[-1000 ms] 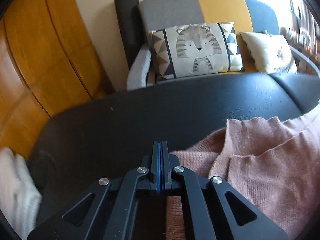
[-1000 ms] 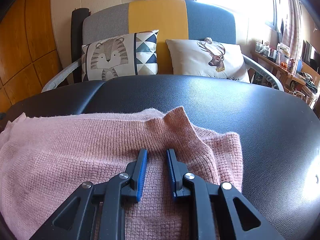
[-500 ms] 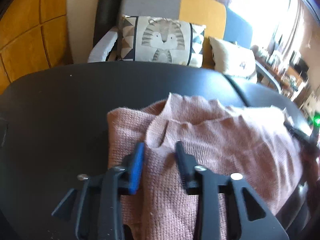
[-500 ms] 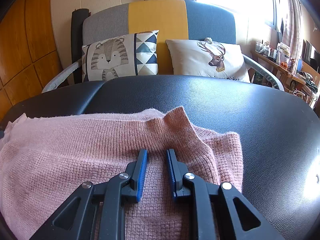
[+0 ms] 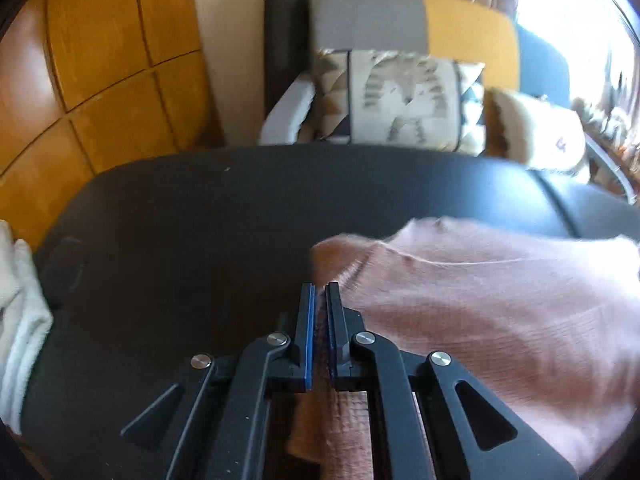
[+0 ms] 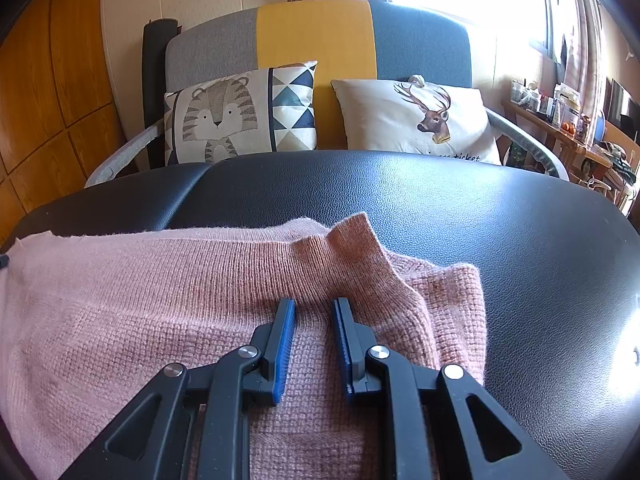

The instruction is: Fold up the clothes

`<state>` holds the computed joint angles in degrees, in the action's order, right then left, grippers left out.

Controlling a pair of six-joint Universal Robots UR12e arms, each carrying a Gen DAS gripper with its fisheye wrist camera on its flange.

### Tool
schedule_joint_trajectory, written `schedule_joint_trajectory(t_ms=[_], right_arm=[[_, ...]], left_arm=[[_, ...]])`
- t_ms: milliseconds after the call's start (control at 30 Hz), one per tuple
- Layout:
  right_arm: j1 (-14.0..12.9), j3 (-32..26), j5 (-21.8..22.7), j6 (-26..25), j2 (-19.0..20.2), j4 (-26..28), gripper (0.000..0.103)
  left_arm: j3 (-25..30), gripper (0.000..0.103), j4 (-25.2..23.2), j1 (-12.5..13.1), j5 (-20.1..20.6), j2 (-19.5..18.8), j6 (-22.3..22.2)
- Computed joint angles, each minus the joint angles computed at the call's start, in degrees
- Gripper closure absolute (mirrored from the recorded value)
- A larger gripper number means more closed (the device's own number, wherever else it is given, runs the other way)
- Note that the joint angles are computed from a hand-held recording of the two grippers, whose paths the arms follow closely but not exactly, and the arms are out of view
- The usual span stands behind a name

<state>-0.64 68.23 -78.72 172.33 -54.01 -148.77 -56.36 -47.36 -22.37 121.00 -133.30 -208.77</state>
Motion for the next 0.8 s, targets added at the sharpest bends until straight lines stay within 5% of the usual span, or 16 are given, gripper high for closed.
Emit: schedule_joint_trajectory(t_ms=[100, 167, 333, 400, 500, 567, 800], right_arm=[[0.0, 0.0, -0.1, 0.0, 0.0, -0.1, 0.085], [0.0, 0.1, -0.2, 0.4, 0.0, -0.1, 0.085], [0.0, 0.2, 0.0, 0.6, 0.0, -0.3, 0.085], [0.0, 0.3, 0.1, 0.8, 0.0, -0.3, 0.085], [-0.1, 0.3, 0.4, 0.9, -0.1, -0.3, 0.085], [-0.2, 0.2, 0.4, 0.8, -0.1, -0.3, 0.085], [-0.2, 0.2, 0.5, 0.5, -0.1, -0.2, 0.085]], left_arm=[[0.7, 0.103, -4.4, -0.2, 5.0, -1.0, -0.1], [-0.9, 0.103, -5.6, 0.7, 2.1, -0.2, -4.0], [-8.1, 0.103, 5.1, 1.5, -3.0, 3.5, -7.9], [-11.6, 0.100, 11.2, 2.0, -8.8, 5.3, -8.4], [-16.1, 0.077, 19.1, 2.7, -18.5, 7.5, -8.6], [-16.9, 0.052, 20.8, 2.6, -22.1, 7.8, -8.0], [-14.3, 0.046, 17.0, 1.1, -21.0, 6.4, -3.6]])
